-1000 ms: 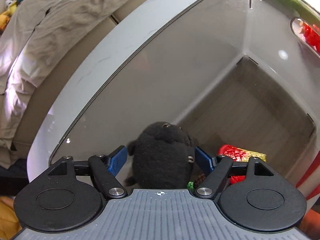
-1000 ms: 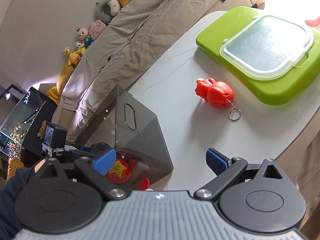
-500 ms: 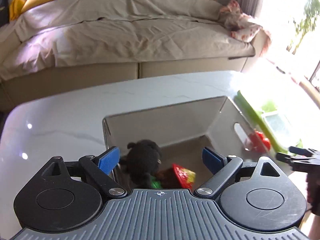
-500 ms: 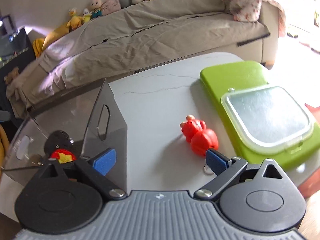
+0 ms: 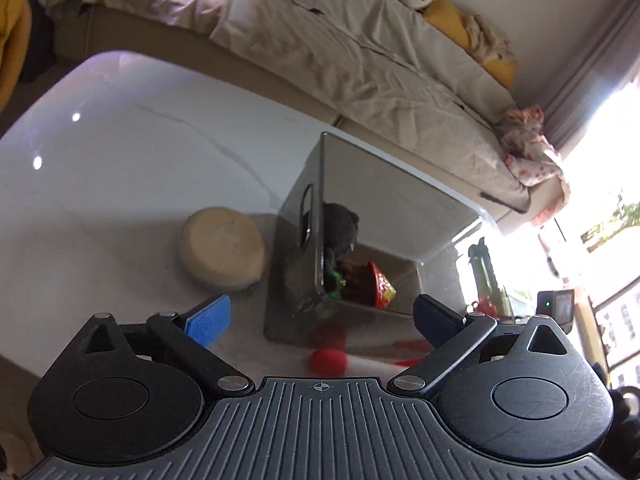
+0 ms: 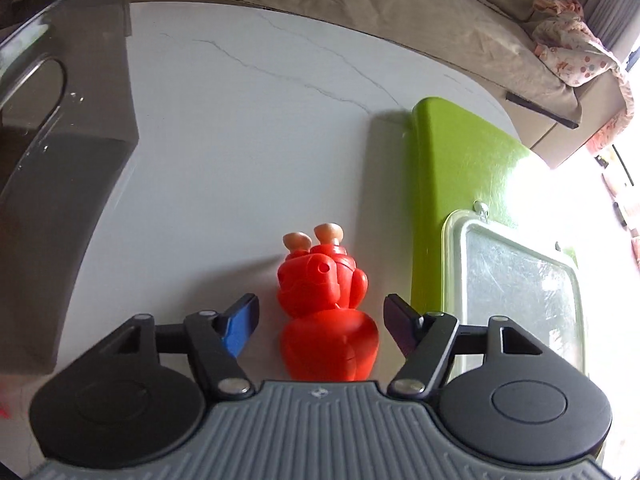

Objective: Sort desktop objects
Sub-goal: 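Grasp the red toy figure keychain with the right gripper and lift, then lower the red toy figure into the bin and open the right gripper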

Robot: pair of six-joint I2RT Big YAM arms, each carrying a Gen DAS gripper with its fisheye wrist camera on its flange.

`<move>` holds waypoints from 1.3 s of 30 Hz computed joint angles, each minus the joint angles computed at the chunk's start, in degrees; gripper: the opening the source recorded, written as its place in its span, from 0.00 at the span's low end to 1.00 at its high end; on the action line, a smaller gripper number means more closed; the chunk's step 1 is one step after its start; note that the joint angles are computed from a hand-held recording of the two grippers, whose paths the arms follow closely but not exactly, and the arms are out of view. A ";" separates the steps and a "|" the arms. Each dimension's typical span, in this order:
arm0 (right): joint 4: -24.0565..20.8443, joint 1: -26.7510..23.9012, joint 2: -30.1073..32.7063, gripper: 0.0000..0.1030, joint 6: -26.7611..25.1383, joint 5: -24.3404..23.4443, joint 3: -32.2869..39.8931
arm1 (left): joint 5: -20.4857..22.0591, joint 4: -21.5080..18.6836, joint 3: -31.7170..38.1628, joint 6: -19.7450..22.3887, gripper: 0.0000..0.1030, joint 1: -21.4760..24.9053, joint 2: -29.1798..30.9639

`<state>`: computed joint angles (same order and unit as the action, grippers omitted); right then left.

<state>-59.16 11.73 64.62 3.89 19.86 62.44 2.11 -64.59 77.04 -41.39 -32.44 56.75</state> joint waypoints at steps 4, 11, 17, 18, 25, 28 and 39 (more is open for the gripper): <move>0.42 -1.32 0.29 0.58 3.55 -2.18 -0.08 | 2.35 -0.04 -2.27 -1.46 0.98 2.84 -1.01; -2.43 -1.43 -2.05 0.49 5.95 -4.48 3.55 | 5.27 0.40 -3.54 -1.87 0.99 4.22 -1.55; -2.71 6.87 -3.91 0.49 5.51 -4.26 16.46 | 6.27 1.25 -4.58 -2.75 0.99 2.72 -1.63; -4.00 8.77 -2.65 0.49 5.76 -5.67 19.72 | 6.79 1.87 -4.99 -3.16 0.99 2.41 -1.62; -14.76 17.19 14.16 0.49 7.64 -14.61 36.01 | 7.18 2.38 -6.62 -2.75 0.99 1.63 -2.58; -17.13 18.79 21.12 0.49 6.52 -12.75 38.53 | 6.60 2.08 -8.48 -4.04 1.00 3.38 -4.64; -23.60 20.70 31.94 0.49 6.93 -12.47 43.76 | 10.43 1.45 -15.51 -7.04 1.00 10.84 -9.72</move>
<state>-82.76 32.44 96.56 10.81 7.39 106.19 12.54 -63.13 61.53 -48.43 -21.60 47.03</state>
